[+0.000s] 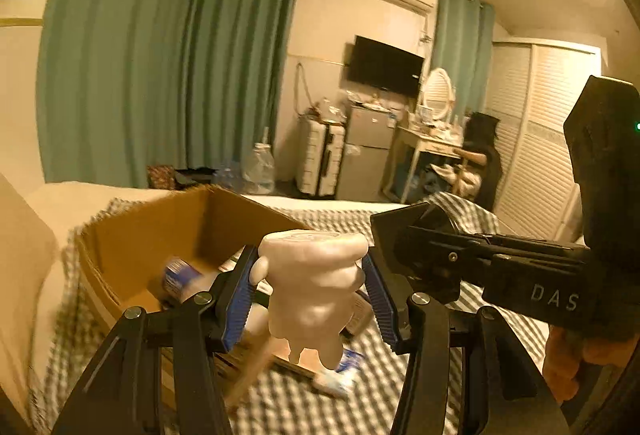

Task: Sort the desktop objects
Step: 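Carry the figurine and black cap with both tools toward the cardboard box, then open both tools to drop the figurine and black cap into the box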

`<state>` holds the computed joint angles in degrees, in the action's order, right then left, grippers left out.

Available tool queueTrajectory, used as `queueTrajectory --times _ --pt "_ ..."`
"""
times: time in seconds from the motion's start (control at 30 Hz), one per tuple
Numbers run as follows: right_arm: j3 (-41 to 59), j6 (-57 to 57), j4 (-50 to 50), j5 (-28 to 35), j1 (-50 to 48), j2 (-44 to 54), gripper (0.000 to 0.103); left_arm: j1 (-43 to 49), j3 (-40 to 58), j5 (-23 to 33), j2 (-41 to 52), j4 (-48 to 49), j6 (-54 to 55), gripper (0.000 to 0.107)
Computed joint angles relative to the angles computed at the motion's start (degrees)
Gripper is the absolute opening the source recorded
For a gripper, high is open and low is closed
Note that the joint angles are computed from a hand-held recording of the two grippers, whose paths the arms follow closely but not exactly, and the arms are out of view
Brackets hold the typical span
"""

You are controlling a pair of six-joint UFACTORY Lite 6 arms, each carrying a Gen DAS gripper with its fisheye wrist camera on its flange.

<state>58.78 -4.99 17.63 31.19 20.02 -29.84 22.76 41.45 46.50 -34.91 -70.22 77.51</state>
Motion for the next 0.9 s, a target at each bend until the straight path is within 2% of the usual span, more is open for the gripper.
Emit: queueTrajectory --times 0.07,0.13,0.3,0.43,0.5,0.53,0.57,0.6,0.63,0.67,0.73,0.9 --pt "3.1 0.1 0.73 -2.33 2.24 5.27 0.01 0.75 2.99 -1.93 4.85 -1.26 1.97 0.054" --pt "6.49 -2.05 3.6 -4.36 3.11 11.41 0.01 -0.49 5.4 -6.47 9.6 -2.19 4.28 0.054" --pt "12.8 -9.69 11.63 -8.41 3.36 24.94 0.011 0.4 9.01 -8.62 20.86 -7.63 12.53 0.054" --pt "15.35 -15.13 17.21 -9.06 1.79 31.64 0.011 0.37 10.89 -11.29 28.11 -10.69 16.17 0.054" --pt "16.55 -15.05 17.37 -9.63 1.35 34.37 0.012 -1.24 10.19 -15.59 29.24 -12.29 18.71 0.055" --pt "17.1 -13.54 16.17 -9.95 1.28 35.4 0.014 -1.88 10.04 -17.45 29.9 -12.99 20.08 0.057" --pt "16.8 -13.31 16.09 -10.12 0.9 35.4 0.029 -2.02 10.21 -18.38 30.66 -13.33 21.0 0.064" --pt "16.64 -11.73 14.98 -10.67 0.78 35.45 0.048 -1.78 10.14 -18.46 31.0 -13.8 21.55 0.067" --pt "17.38 -9.43 13.05 -10.94 1.11 35.75 0.054 -1.11 9.79 -17.85 30.86 -14.71 22.02 0.074" --pt "16.95 -8.56 12.22 -11.3 1.14 35.15 0.056 -0.41 9.24 -17.38 30.27 -15.67 22.01 0.085" --pt "17.19 -2.03 5.76 -10.99 1.74 34.13 0.056 0.73 8.67 -16.91 29.13 -16.21 21.12 0.095" --pt "10.75 9.89 -8.57 -9.72 1.72 23.48 0.056 2.9 5.65 -14.71 22.84 -10.45 14.16 0.095"
